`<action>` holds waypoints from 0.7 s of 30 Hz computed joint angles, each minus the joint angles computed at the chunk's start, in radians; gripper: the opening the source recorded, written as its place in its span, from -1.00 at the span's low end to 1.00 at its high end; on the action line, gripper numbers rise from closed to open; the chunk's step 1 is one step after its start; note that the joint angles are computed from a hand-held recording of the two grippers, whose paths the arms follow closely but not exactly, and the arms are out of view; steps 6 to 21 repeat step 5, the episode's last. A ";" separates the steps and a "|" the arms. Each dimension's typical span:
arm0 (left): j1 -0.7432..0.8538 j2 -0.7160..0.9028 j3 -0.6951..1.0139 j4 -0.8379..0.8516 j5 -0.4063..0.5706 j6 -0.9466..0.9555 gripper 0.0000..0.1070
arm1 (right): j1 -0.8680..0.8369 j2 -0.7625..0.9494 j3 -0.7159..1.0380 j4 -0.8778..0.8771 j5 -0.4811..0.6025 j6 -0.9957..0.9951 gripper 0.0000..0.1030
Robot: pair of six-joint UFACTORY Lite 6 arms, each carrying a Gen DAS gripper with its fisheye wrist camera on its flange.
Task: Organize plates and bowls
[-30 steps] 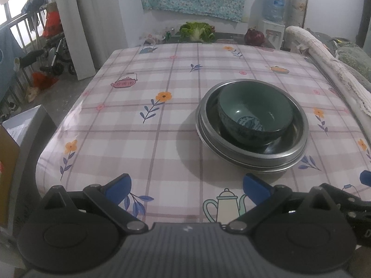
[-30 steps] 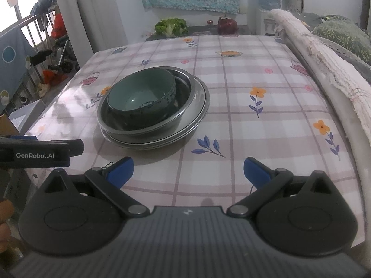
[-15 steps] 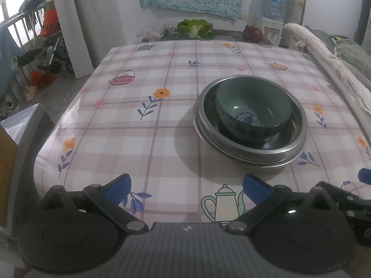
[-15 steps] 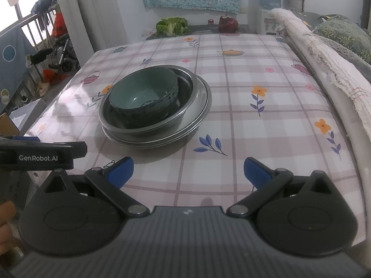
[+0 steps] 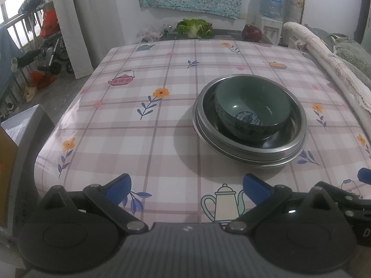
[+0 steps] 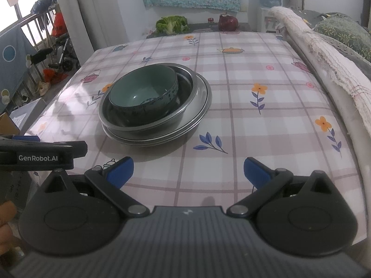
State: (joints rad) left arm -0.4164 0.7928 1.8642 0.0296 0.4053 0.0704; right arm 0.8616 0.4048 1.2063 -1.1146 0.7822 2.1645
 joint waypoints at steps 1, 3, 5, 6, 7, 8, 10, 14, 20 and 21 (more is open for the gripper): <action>0.000 0.000 0.000 0.000 0.000 0.000 0.92 | -0.001 0.000 -0.001 -0.001 -0.002 0.001 0.98; 0.000 0.001 0.001 -0.002 0.000 0.002 0.92 | -0.001 0.001 0.000 0.001 -0.002 0.001 0.98; 0.001 0.000 0.000 -0.004 0.001 0.005 0.92 | -0.004 0.002 0.001 0.003 -0.006 -0.004 0.98; 0.001 0.000 0.000 -0.004 0.001 0.005 0.92 | -0.004 0.002 0.001 0.003 -0.006 -0.004 0.98; 0.001 0.000 0.000 -0.004 0.001 0.005 0.92 | -0.004 0.002 0.001 0.003 -0.006 -0.004 0.98; 0.001 0.000 0.000 -0.004 0.001 0.005 0.92 | -0.004 0.002 0.001 0.003 -0.006 -0.004 0.98; 0.001 0.000 0.000 -0.004 0.001 0.005 0.92 | -0.004 0.002 0.001 0.003 -0.006 -0.004 0.98; 0.001 0.000 0.000 -0.004 0.001 0.005 0.92 | -0.004 0.002 0.001 0.003 -0.006 -0.004 0.98; 0.001 0.000 0.000 -0.004 0.001 0.005 0.92 | -0.004 0.002 0.001 0.003 -0.006 -0.004 0.98; 0.001 0.000 0.000 -0.004 0.001 0.005 0.92 | -0.004 0.002 0.001 0.003 -0.006 -0.004 0.98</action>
